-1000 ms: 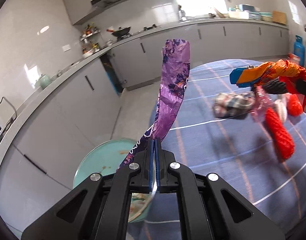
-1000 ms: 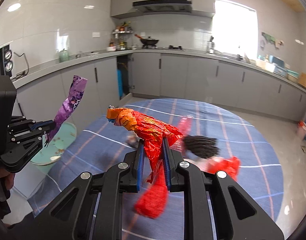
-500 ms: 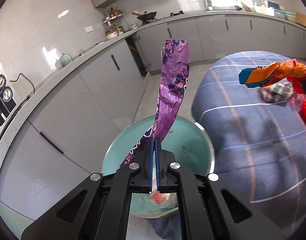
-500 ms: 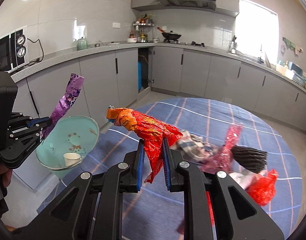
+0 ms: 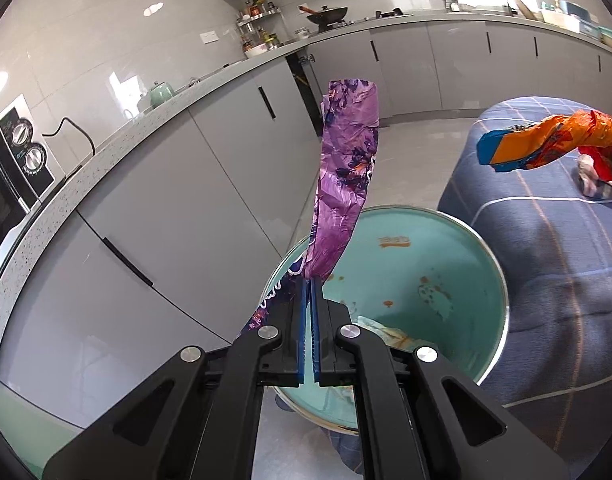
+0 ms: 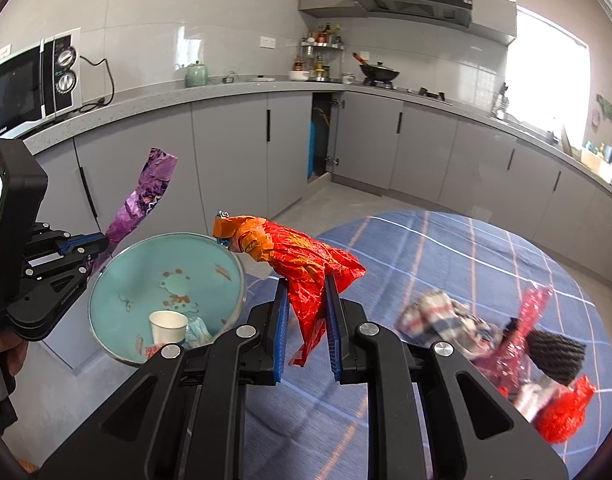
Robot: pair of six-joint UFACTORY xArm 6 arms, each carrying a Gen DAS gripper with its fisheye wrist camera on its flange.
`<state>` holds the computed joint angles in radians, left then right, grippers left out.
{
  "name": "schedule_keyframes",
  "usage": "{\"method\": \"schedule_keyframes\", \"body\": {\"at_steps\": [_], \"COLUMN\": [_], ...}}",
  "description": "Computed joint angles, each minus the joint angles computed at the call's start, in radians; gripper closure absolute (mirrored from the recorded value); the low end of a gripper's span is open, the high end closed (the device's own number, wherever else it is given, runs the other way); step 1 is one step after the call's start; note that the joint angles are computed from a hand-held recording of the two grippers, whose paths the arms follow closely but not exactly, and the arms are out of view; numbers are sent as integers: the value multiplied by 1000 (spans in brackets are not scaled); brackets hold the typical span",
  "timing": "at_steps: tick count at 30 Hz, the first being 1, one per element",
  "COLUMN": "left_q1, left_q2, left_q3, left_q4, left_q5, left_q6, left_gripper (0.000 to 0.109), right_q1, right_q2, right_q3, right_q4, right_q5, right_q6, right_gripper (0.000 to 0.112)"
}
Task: Collect trash
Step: 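Carry both items over the teal bin and open both grippers, then move both tools back over the remaining trash on the table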
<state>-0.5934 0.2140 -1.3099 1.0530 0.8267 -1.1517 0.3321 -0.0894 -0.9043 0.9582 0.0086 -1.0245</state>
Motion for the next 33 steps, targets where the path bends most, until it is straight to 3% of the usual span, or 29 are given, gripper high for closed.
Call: {"method": "schedule_keyframes", "body": {"at_steps": [7, 10, 11, 12, 13, 15, 21, 26, 33], "left_q1": [22, 25, 26, 29, 28, 26, 27, 8, -47], "left_q2": [1, 10, 11, 12, 12, 11, 10, 10, 47], "left_q3": [17, 14, 14, 15, 17, 18, 20, 13, -47], "left_q4": [-25, -24, -31, -34, -31, -19, -11, 6, 3], "left_q5": [-31, -35, -38, -44, -45, -37, -31, -32, -31], "left_q6": [4, 1, 6, 13, 12, 1, -12, -24, -4], "left_gripper": [105, 101, 94, 83, 78, 63, 43, 32, 29], "right_q1": [32, 34, 41, 45, 48, 49, 22, -5, -91], "right_q2": [56, 85, 96, 104, 107, 108, 89, 32, -82], "right_q3": [-40, -66, -71, -83, -88, -86, -65, -7, 92], "right_q4": [-68, -113, -115, -75, -56, -50, -50, -110, -136], "right_q5": [11, 43, 34, 47, 48, 47, 58, 42, 35], "right_q6": [44, 66, 64, 23, 3, -5, 26, 86, 110], "right_gripper": [94, 84, 72, 66, 63, 61, 55, 51, 47]}}
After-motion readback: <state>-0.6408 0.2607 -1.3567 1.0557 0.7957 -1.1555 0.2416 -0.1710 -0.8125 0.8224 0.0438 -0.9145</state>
